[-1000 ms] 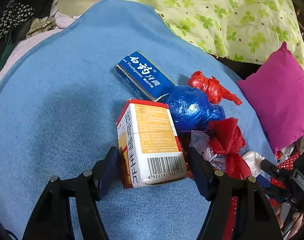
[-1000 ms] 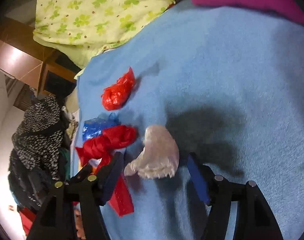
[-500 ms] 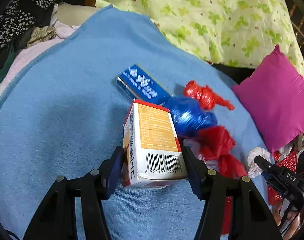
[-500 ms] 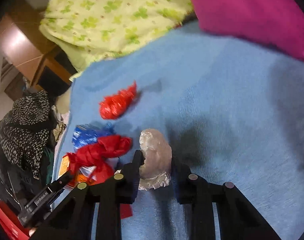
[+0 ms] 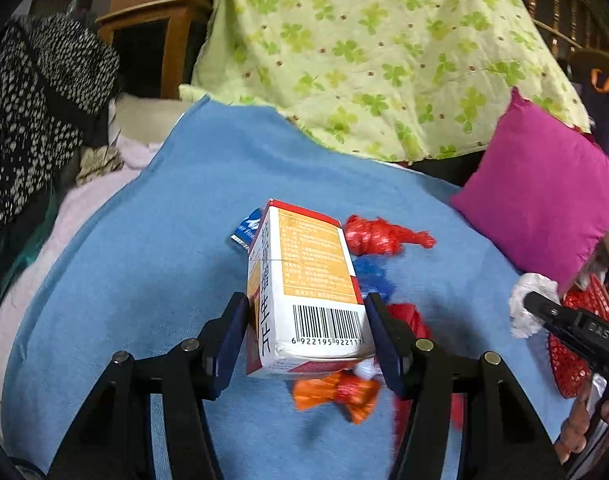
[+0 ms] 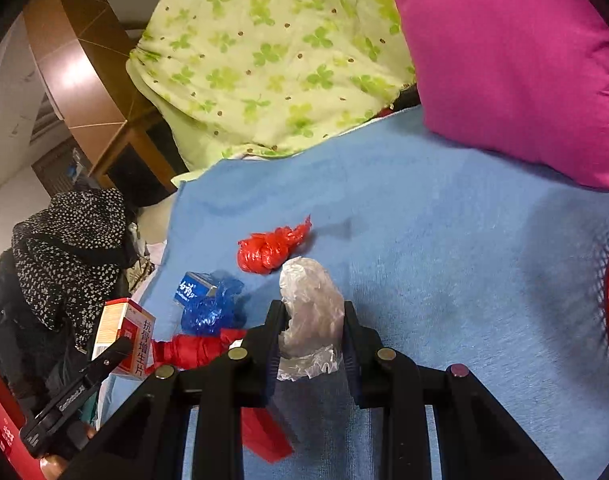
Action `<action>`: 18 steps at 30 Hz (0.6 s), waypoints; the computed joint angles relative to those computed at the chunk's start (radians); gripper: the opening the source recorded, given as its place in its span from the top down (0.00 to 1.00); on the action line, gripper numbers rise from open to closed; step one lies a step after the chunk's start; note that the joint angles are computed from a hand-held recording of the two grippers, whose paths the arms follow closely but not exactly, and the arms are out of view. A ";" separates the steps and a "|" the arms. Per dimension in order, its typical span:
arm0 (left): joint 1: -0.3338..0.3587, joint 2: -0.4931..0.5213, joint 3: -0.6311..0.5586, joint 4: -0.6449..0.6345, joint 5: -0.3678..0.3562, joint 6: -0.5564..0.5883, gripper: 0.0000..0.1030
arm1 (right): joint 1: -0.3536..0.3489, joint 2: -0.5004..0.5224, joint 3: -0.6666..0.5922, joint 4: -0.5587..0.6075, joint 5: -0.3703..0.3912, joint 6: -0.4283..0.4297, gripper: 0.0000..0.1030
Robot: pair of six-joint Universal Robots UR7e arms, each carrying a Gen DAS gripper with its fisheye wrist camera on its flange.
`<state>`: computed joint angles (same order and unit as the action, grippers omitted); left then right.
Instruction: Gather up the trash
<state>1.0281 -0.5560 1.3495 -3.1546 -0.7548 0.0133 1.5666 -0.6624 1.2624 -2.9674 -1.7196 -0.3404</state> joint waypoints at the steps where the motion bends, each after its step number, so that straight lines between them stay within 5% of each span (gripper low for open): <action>1: -0.005 -0.003 0.006 -0.006 -0.010 0.007 0.41 | 0.000 -0.004 0.004 -0.001 0.005 -0.003 0.72; 8: 0.003 -0.051 0.049 0.048 -0.181 -0.033 0.42 | 0.000 -0.029 0.041 -0.023 0.005 -0.038 0.72; 18: 0.045 -0.073 0.046 0.156 -0.193 -0.200 0.42 | -0.010 -0.039 0.032 0.024 -0.001 -0.023 0.72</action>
